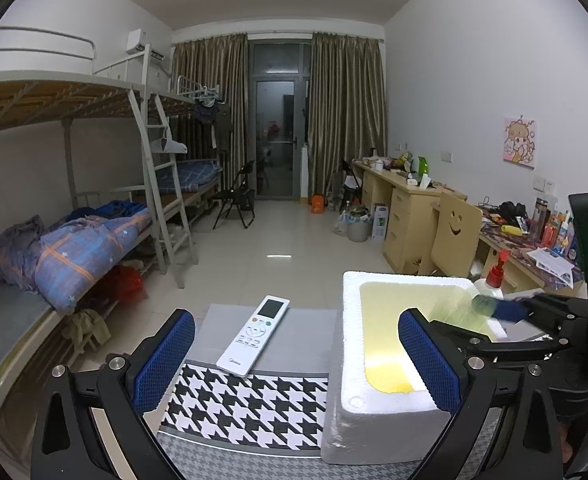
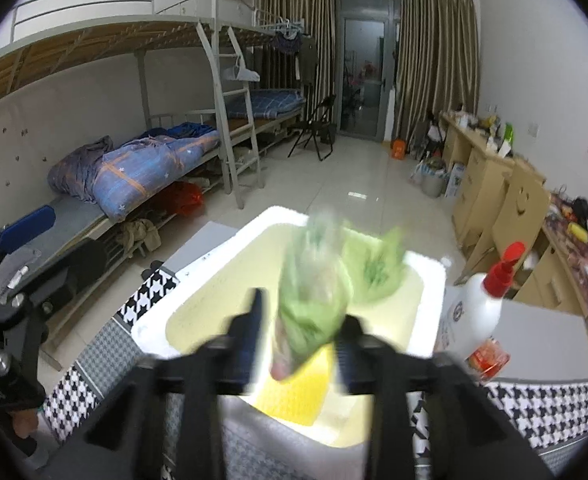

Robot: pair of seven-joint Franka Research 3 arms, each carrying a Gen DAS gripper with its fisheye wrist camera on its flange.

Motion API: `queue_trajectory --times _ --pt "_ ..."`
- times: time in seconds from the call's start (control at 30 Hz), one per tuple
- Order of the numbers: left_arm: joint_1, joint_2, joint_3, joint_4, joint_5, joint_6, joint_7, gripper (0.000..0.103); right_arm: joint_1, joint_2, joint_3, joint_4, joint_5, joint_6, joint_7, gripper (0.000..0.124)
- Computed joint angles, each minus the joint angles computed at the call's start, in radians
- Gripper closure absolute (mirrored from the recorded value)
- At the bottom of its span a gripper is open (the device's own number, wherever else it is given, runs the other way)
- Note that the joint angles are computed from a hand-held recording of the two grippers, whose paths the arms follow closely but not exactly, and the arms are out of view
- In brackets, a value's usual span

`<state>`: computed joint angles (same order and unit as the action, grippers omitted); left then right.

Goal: Organize soft objects
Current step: 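Open both tools to drop the sleeve and tissue pack into the foam box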

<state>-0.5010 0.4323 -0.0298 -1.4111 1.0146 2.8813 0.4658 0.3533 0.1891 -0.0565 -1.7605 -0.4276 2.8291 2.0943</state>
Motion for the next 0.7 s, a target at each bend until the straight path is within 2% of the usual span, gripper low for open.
queue_trajectory --times 0.03,0.07,0.13,0.33,0.53,0.6,0.67,0.7 --pt "0.000 0.000 -0.001 0.000 -0.001 -0.001 0.002 0.001 0.006 -0.005 -0.011 -0.007 -0.021 0.009 0.030 0.052" --pt "-0.001 -0.003 0.001 -0.004 0.002 0.000 -0.001 0.001 0.020 -0.010 -0.030 -0.013 -0.073 0.017 0.082 0.050" --pt "0.001 -0.003 0.000 -0.005 0.001 0.003 -0.001 0.001 0.024 -0.019 -0.035 -0.019 -0.126 0.014 0.123 0.050" --pt "-0.003 -0.014 0.000 -0.018 0.005 0.012 -0.003 0.001 0.003 -0.051 -0.013 -0.046 -0.162 0.025 0.155 0.050" --pt "-0.004 -0.040 -0.009 -0.045 0.026 0.008 -0.017 0.001 -0.015 -0.097 0.005 -0.085 -0.270 0.035 0.257 0.050" --pt "-0.006 -0.052 -0.009 -0.059 0.040 0.008 -0.032 0.001 -0.025 -0.115 0.013 -0.100 -0.317 0.039 0.305 0.047" --pt "-0.001 -0.059 -0.016 -0.066 0.045 0.007 -0.036 0.001 -0.034 -0.135 0.018 -0.115 -0.406 0.043 0.396 0.034" --pt "-0.007 -0.070 -0.010 -0.078 0.066 0.005 -0.062 0.001 -0.040 -0.144 0.023 -0.119 -0.456 0.036 0.445 0.032"
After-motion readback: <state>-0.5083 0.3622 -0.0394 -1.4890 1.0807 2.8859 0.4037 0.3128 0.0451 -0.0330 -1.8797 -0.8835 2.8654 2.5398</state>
